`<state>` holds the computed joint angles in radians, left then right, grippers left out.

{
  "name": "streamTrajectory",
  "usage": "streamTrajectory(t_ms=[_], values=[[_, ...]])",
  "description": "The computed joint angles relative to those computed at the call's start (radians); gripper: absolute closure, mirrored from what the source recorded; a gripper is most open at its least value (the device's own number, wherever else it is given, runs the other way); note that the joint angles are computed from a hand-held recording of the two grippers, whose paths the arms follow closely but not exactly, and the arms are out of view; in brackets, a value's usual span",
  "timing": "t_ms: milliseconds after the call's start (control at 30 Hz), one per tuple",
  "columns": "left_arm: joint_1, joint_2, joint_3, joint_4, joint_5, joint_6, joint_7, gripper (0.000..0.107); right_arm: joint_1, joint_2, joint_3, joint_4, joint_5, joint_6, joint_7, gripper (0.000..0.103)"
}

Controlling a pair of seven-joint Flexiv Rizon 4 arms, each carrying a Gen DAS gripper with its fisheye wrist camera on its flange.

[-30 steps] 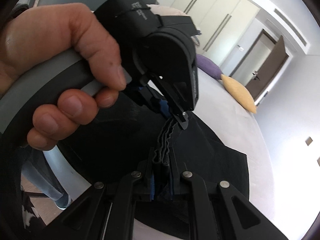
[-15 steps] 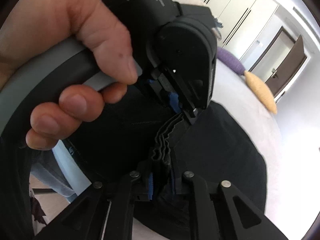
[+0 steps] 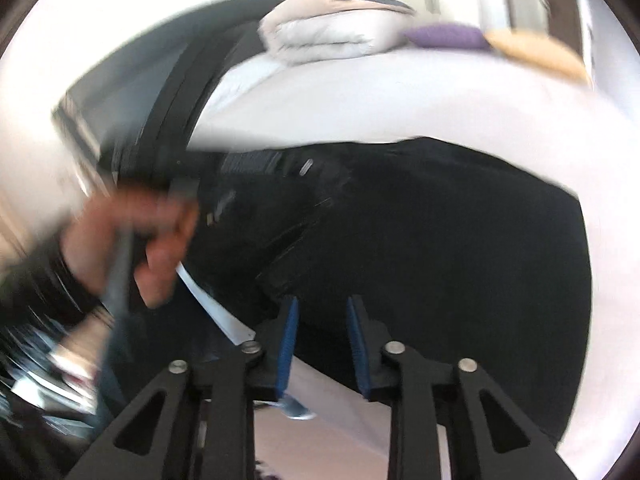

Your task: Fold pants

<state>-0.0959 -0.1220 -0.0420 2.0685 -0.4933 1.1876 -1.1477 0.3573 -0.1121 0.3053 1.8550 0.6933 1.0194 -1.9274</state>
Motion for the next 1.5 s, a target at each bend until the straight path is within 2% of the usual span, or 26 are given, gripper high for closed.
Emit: streamTrajectory(t_ms=[33, 100, 167, 267, 433, 567, 600, 667, 700, 833, 1033, 1300, 1500], values=[[-0.015, -0.009, 0.019, -0.016, 0.124, -0.022, -0.055, 0.096, -0.039, -0.006, -0.018, -0.036, 0.063, -0.063, -0.030, 0.079], [-0.031, -0.020, 0.036, -0.022, 0.249, -0.036, -0.129, 0.096, -0.100, -0.023, -0.054, -0.088, 0.137, -0.167, -0.052, 0.080], [-0.032, -0.014, 0.031, 0.012, 0.256, 0.026, -0.151, 0.096, -0.157, -0.061, -0.088, -0.148, 0.187, -0.251, -0.071, 0.080], [-0.020, -0.017, 0.014, 0.025, 0.190, 0.035, -0.166, 0.096, -0.227, -0.160, -0.116, -0.267, 0.224, -0.359, -0.031, 0.080], [-0.012, -0.020, 0.008, 0.031, 0.179, 0.039, -0.142, 0.096, -0.278, -0.291, -0.093, -0.405, 0.213, -0.410, 0.081, 0.080], [-0.013, -0.037, -0.004, 0.025, 0.152, 0.055, -0.141, 0.096, -0.285, -0.352, -0.032, -0.416, 0.220, -0.351, 0.121, 0.081], [-0.014, -0.039, -0.004, 0.026, 0.152, 0.061, -0.139, 0.096, -0.290, -0.369, -0.035, -0.430, 0.226, -0.355, 0.129, 0.083], [-0.006, -0.024, -0.007, 0.055, 0.126, 0.077, -0.107, 0.096, -0.291, -0.384, -0.023, -0.428, 0.211, -0.347, 0.150, 0.100], [-0.006, -0.023, -0.008, 0.057, 0.119, 0.078, -0.101, 0.096, -0.305, -0.390, -0.016, -0.430, 0.213, -0.359, 0.151, 0.101], [-0.004, -0.023, -0.011, 0.058, 0.091, 0.078, -0.078, 0.096, -0.325, -0.351, 0.017, -0.367, 0.237, -0.362, 0.125, 0.101], [0.001, -0.027, -0.013, 0.063, 0.055, 0.085, -0.044, 0.096, -0.336, -0.287, 0.021, -0.284, 0.287, -0.387, 0.090, 0.101], [0.000, -0.026, -0.017, 0.077, 0.029, 0.103, -0.027, 0.096, -0.314, -0.149, -0.021, -0.150, 0.319, -0.464, 0.069, 0.101], [0.000, -0.020, -0.020, 0.089, -0.005, 0.114, -0.004, 0.096, -0.275, -0.067, -0.065, -0.065, 0.325, -0.476, 0.079, 0.102]])
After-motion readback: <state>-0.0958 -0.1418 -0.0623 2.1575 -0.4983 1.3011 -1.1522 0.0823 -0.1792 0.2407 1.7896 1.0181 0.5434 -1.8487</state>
